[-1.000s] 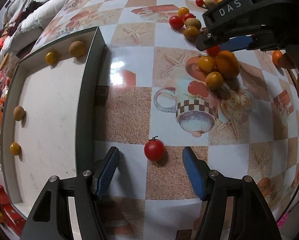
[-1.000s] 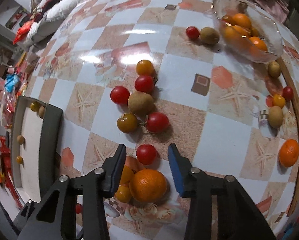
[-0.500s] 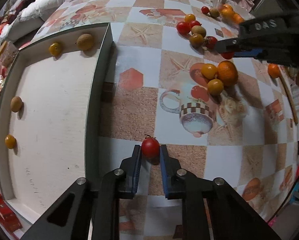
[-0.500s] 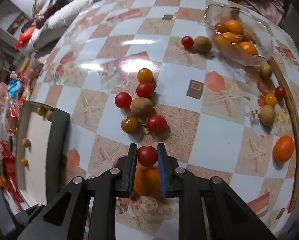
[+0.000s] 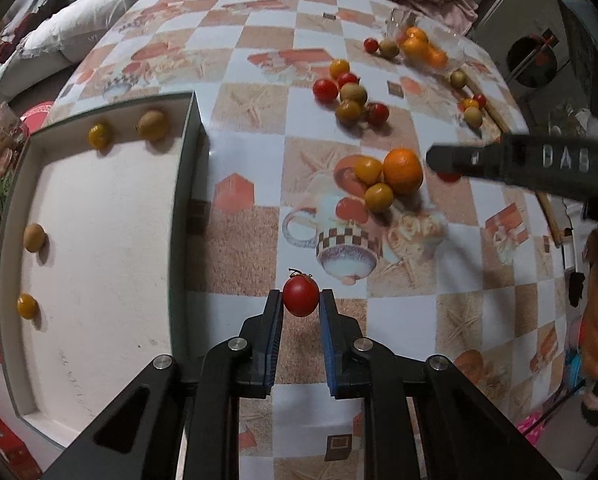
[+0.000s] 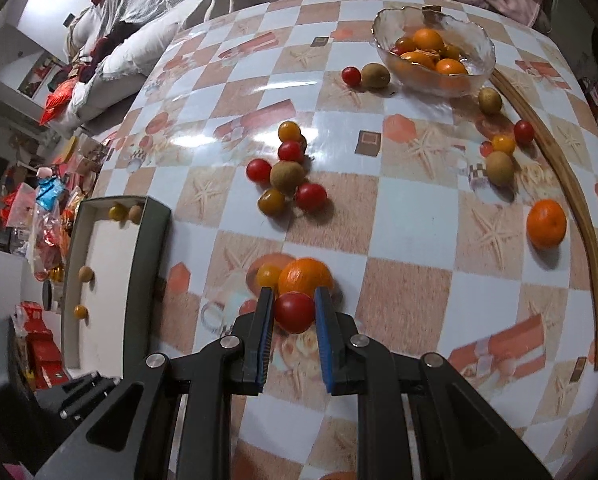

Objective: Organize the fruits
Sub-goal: 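Carry both red tomatoes into the white tray and open both tools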

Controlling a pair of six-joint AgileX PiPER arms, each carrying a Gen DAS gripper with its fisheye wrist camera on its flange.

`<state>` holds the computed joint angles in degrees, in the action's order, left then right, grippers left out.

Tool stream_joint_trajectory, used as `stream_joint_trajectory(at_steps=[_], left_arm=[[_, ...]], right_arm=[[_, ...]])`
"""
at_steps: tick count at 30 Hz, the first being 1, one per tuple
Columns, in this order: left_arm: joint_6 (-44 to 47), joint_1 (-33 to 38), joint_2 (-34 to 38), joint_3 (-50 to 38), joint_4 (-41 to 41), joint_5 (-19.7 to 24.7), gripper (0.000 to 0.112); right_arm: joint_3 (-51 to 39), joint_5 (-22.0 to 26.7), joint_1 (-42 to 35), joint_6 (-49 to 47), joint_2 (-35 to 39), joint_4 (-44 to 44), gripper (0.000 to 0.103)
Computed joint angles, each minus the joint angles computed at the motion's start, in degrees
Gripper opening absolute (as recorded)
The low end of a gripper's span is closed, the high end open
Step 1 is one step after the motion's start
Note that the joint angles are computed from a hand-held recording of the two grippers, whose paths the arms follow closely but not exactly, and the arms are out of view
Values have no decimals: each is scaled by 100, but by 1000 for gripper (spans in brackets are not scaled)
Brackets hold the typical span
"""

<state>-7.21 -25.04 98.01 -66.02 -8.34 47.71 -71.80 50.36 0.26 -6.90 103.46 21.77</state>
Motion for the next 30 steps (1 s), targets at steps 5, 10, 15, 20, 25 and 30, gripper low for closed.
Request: stream_joint_trajectory(at_steps=[5,10,15,20,25,30], left_arm=[[61,146,-201,83,-8,-33,20],[91,417,-290,147,39,-79,20],[201,883,-601,429,56,-76,20],[314,1413,-892,702,77,-80,20],[504,1993,-1149,960,71,-126,20],[685,2535,-1242,1237,125,-251,20]], right_arm=[[76,55,145,71,-144,-25,22],[-37,108,408,183,-145,-45,22],[-280,170,806,321,-24,-64,22],[-642,273,1267,457,173,-73,22],[-1114,386,1748,601,464,-109,22],[-1721,552,2202,750,896,-171,22]])
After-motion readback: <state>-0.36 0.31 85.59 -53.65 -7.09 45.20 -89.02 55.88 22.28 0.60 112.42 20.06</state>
